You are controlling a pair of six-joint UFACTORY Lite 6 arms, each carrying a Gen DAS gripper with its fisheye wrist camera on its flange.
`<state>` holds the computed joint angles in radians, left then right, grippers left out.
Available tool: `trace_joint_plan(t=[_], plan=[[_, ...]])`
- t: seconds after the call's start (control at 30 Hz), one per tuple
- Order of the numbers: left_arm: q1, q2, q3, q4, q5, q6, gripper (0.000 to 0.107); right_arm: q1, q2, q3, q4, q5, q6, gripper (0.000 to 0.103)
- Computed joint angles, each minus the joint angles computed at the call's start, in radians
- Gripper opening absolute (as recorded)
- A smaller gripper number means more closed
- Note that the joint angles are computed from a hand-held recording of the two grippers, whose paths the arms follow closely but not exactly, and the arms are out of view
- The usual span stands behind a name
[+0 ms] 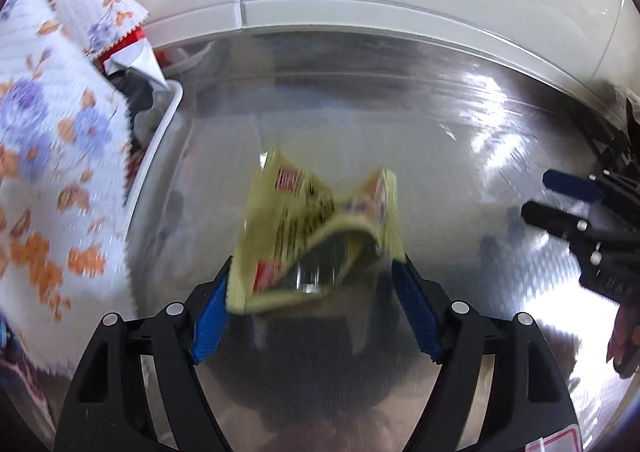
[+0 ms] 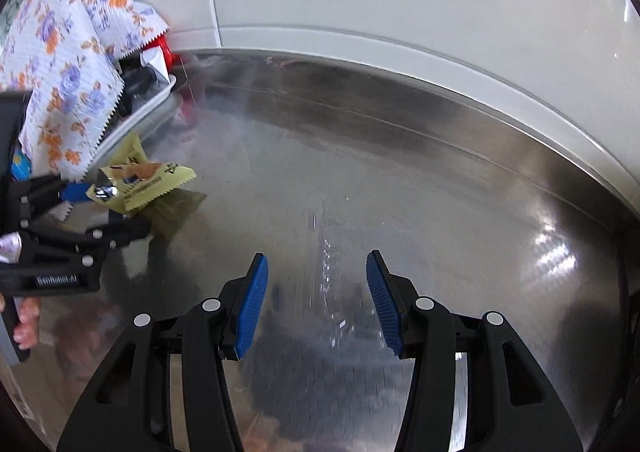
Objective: Collect trash
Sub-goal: 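Move the open left tool down onto the yellow-green snack packet, then close the left tool on the snack packet and lift it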
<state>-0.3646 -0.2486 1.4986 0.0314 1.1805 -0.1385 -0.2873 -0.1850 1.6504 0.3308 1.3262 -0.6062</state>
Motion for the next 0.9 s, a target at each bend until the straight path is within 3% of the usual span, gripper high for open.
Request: trace_joint_plan(t=[0.1, 0.17, 0.27, 0.3, 0.43, 0.63, 0.9], plan=[[-0.021, 0.045, 0.041, 0.029, -0.007, -0.013, 0.063, 0.013, 0.01, -0.008, -0.005, -0.023, -0.005, 0.047], [-0.018, 0.072, 0.066, 0.025, -0.014, 0.006, 0.054, 0.023, 0.011, -0.013, -0.016, -0.035, -0.001, 0.031], [-0.017, 0.083, 0.087, 0.019, -0.017, 0.025, 0.035, 0.024, 0.013, -0.013, -0.015, -0.041, 0.007, 0.016], [-0.008, 0.09, 0.093, 0.0, -0.014, 0.042, 0.025, 0.019, 0.013, -0.012, -0.009, -0.036, 0.007, 0.014], [0.001, 0.082, 0.093, -0.01, -0.018, 0.058, 0.015, 0.016, 0.012, -0.007, -0.002, -0.032, 0.012, 0.011], [-0.003, 0.061, 0.102, -0.03, -0.007, 0.065, 0.006, -0.019, -0.006, 0.006, 0.024, 0.003, 0.0, 0.011], [-0.067, 0.011, 0.12, -0.012, 0.04, 0.019, 0.005, -0.054, -0.04, 0.022, 0.049, 0.048, 0.01, 0.011]])
